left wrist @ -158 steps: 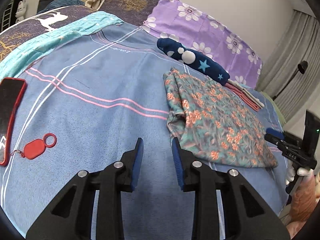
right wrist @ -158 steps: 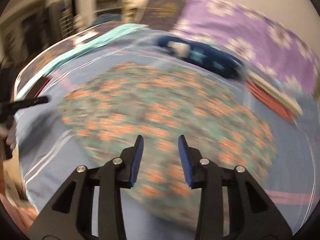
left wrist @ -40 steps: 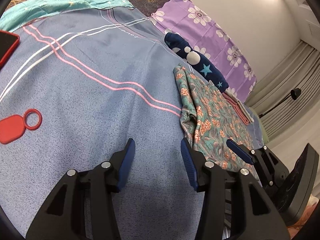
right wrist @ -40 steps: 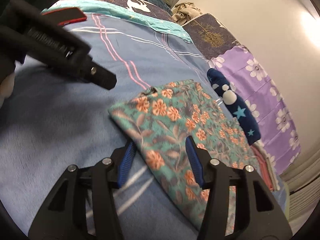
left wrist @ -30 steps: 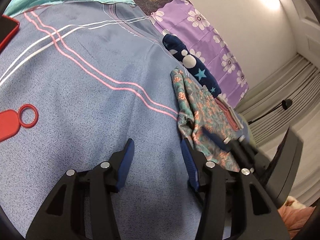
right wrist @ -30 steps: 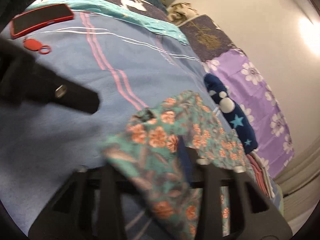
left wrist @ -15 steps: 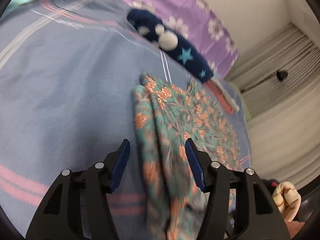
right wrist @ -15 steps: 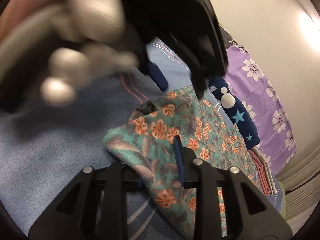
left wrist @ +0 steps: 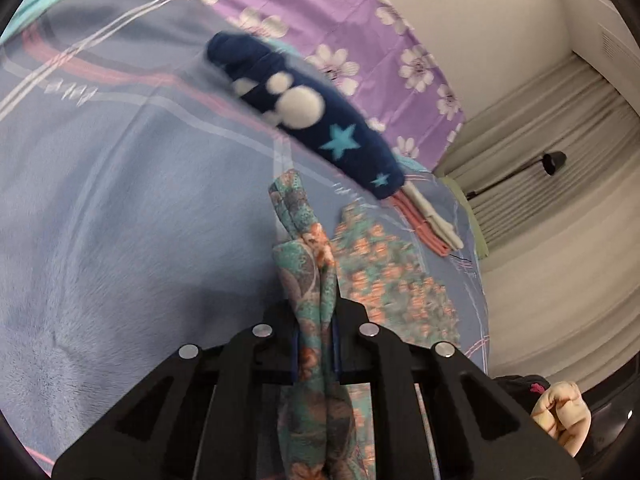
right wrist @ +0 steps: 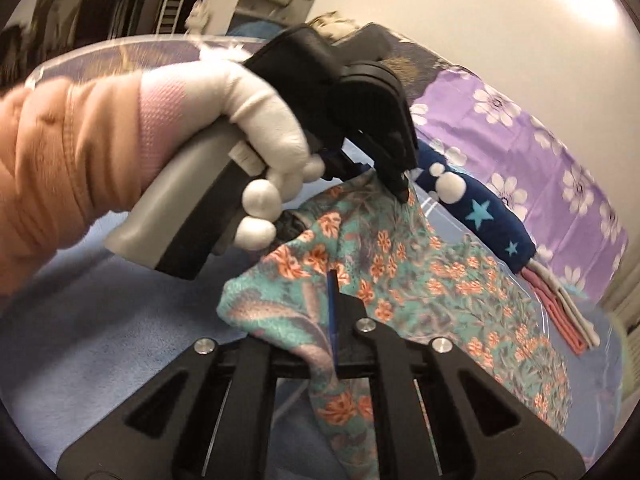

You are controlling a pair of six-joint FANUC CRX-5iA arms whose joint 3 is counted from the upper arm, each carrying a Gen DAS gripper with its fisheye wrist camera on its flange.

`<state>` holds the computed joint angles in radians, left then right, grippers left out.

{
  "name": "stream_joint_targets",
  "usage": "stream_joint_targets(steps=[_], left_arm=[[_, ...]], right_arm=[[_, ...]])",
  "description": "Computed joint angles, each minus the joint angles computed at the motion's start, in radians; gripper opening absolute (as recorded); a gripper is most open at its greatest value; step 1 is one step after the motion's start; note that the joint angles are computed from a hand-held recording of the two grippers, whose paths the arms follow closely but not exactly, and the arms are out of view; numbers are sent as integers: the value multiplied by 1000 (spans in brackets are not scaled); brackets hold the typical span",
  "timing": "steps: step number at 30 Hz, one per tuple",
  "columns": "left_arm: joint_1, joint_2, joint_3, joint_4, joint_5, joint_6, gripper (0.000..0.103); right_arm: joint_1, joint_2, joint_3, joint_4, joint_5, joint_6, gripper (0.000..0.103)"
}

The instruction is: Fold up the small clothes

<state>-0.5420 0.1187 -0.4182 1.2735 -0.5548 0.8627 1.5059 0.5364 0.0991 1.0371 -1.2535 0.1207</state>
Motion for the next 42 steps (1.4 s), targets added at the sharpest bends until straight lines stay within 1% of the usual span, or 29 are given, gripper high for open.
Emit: stream_joint_targets(steps=[3,5,9,14,17,20,22,25,29,31,34,37,38,39,42], left_arm=[[-17,1,56,-77,5,56,11],[-32,11,106,-147,7,118,11],[-64,39,191,-244,9,214,11],[-126,101,320,-371,19,359,11],[-159,150,411,-461,4,459,11],[-192,208,509,-544,-24,539,11],[-217,255,592,-613,-55,599,11],[-249,316,695,-682,-98,659,11],[-297,430,879,-778,-188,736,11],[-314,475,950,-810,-228,756,11],[-344,564,1089,-858,-313,785,11],[-367,637,1209,-905,-386,811,11],[-377,673,1270,-927,-423,825,11],[-381,688,1292,-935,-438,829,11],[-396,759,1410,-964,-511,855,11]], right_arm=[[13,-47,-50,35,-19,-66,3],[22,-86,-88,54,-37,-122,3],[38,-170,-174,76,-76,-242,3],[66,-270,-286,80,-129,-377,3],[89,-325,-351,70,-162,-453,3],[112,-402,-437,51,-177,-549,3],[130,-442,-482,36,-194,-602,3],[161,-511,-561,8,-217,-694,4],[209,-598,-658,-32,-228,-821,4],[238,-635,-699,-56,-238,-879,4],[278,-691,-761,-84,-236,-968,4],[314,-728,-805,-119,-241,-1041,4],[324,-741,-819,-129,-242,-1064,4],[332,-752,-831,-139,-241,-1085,4],[352,-783,-862,-153,-234,-1139,4]])
